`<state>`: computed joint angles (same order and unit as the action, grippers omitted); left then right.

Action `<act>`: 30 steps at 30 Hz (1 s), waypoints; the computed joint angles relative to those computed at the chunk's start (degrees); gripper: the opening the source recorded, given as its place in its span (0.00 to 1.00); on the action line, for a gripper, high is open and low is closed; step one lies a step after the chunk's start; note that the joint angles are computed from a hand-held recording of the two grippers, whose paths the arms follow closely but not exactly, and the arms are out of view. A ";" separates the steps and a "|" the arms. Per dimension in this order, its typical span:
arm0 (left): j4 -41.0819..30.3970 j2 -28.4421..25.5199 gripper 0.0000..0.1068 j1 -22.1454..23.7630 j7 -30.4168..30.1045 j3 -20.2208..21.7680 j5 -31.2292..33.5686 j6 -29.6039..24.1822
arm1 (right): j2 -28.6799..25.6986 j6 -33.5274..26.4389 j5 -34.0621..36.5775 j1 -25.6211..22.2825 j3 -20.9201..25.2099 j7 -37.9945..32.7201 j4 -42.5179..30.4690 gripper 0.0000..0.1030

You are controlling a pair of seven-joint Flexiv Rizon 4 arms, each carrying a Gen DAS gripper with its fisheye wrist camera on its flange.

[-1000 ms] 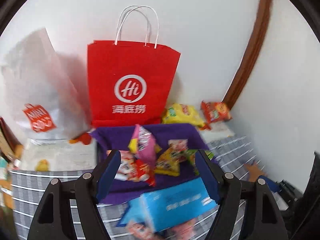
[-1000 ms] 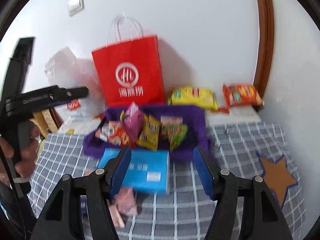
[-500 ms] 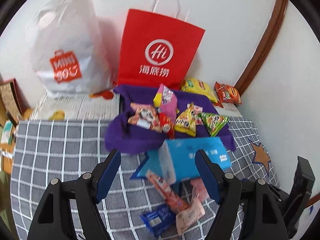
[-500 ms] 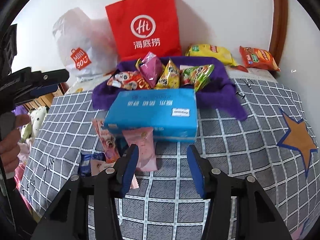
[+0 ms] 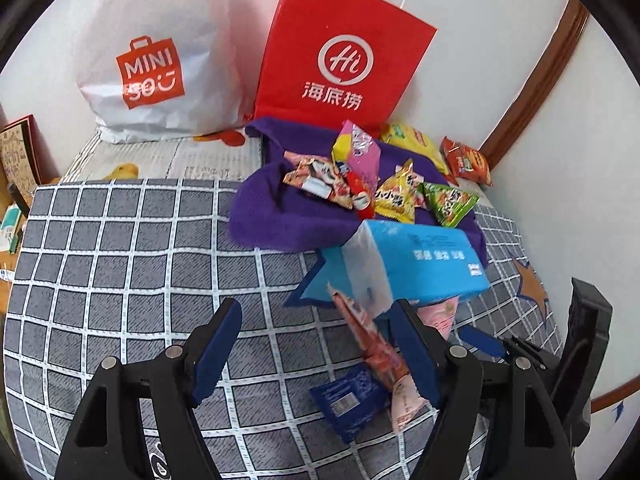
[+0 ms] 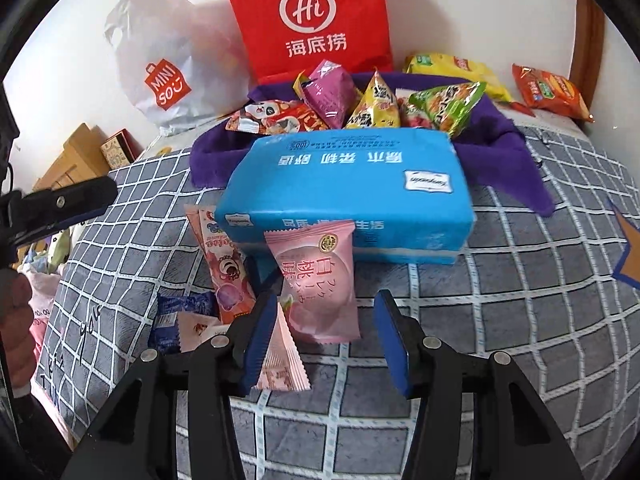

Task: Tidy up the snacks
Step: 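Withdraw both tools from the purple cloth toward the remaining snacks, then close the right tool on the pink pastry packet while the left tool grasps the dark blue packet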

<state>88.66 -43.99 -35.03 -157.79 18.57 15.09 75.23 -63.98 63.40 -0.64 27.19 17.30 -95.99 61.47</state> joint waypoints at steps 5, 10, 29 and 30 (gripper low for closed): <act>0.77 0.21 0.70 0.55 0.87 -0.85 -0.27 0.08 | -2.85 -2.71 0.09 0.80 0.05 0.69 -4.61 0.50; 0.90 0.26 0.70 1.03 1.87 -1.68 -0.93 -0.28 | -4.71 -5.19 0.58 1.63 -0.37 0.39 -8.04 0.49; -3.80 -2.84 0.70 0.95 6.97 -5.47 -1.87 -4.01 | 3.26 4.56 3.51 -4.36 1.02 -1.71 4.83 0.42; -4.22 -3.20 0.70 1.02 7.21 -5.67 -2.21 -4.57 | 3.55 4.81 3.42 -4.79 1.27 -1.81 5.46 0.42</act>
<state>84.44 -47.19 -34.00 -150.58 12.90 12.88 70.67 -60.42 68.21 2.78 22.40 18.57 -97.80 66.92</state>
